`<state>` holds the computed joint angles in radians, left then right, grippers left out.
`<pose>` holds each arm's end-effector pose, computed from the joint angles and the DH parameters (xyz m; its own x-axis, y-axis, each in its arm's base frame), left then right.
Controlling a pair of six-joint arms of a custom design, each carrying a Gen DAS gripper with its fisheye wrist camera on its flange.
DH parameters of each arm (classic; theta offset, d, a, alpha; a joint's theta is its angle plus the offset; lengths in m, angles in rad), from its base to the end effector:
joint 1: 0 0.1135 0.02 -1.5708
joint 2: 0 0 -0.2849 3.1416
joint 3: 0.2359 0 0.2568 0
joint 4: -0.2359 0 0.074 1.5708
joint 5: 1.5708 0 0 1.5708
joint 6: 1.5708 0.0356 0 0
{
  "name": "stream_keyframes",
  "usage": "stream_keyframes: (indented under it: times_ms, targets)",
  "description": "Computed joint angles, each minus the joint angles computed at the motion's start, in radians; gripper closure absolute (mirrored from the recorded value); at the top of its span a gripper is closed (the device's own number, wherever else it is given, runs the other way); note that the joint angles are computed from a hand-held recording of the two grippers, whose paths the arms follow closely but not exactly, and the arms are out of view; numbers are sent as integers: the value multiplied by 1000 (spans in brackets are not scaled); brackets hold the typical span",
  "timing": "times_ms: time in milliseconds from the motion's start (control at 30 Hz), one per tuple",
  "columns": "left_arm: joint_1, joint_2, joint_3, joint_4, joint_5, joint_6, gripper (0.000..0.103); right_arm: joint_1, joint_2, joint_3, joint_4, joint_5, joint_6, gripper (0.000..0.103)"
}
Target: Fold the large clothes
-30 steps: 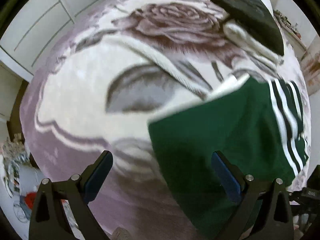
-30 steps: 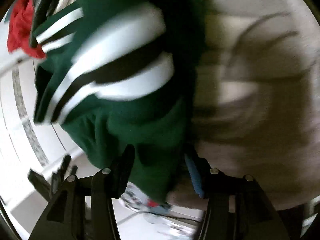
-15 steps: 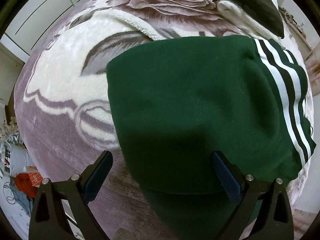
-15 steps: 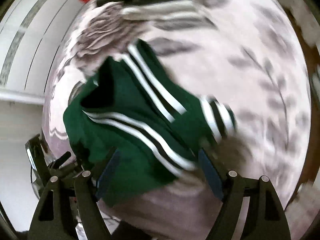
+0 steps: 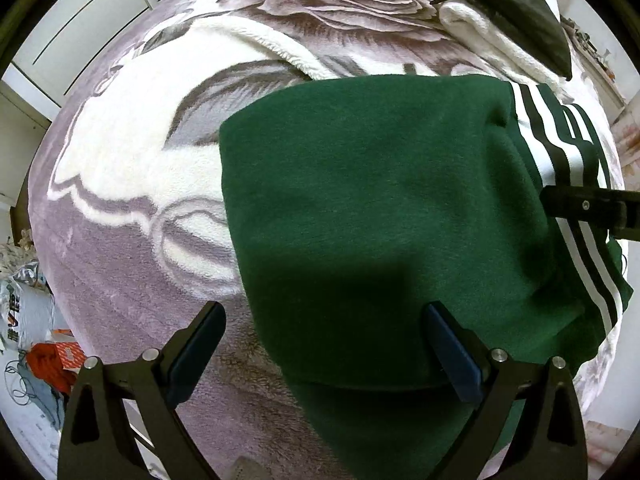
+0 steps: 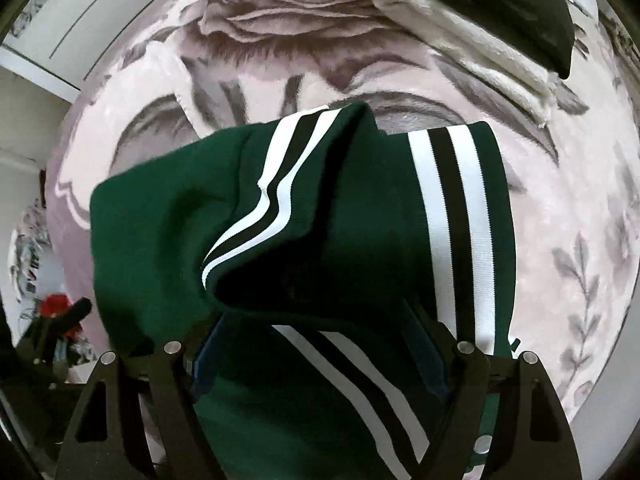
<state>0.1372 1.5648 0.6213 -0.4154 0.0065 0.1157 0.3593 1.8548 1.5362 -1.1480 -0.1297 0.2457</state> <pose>0.2343 0.0321 0.1243 -0.9776 -0.0184 -0.2096 -0.0227 0.9996 0.0180 0.3421 0.1334 0.2571 -0.9910 -0.1146 -0.0696 -0.1239 0.9809 0.1501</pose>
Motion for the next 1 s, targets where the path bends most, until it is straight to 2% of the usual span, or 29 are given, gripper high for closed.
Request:
stream_keyframes:
  times_ms: [100,133,200,233,333,467,600,667,767,867,933,1000]
  targets:
    - [0,1,-1,2,1,-5,1,-2,-4,-5,3,0,4,24]
    - [-1,1,-1,1,1,-5,1,0,-11,-5,6,3,7,31]
    - [0,0,6,-9,-4,-6,1,0,-19,-14,21,20,25,99]
    - [4,-2,7,-12,0,-4,1,-17,-17,-8,11,23,48,100]
    - [32,-17,17,-27,3,9,1,-108,-67,-27,47,-80,139,100]
    - [73,1,35,-26,5,26,1,-208,-106,-18,77,-118,180,100]
    - [82,30,61,-22,-2,18,1,-237,-33,1,52,-135,171,100]
    - [75,39,69,-14,-14,10,1,-258,54,37,-12,-204,121,100]
    - [70,51,77,-6,-19,1,1,-302,30,66,-27,-254,120,89]
    - [67,61,81,0,-18,-6,1,-348,-20,62,33,-354,136,47]
    - [63,68,84,1,-20,-10,1,-351,12,94,45,-418,125,45]
    - [61,69,86,2,-22,-11,1,-326,72,149,27,-434,102,45]
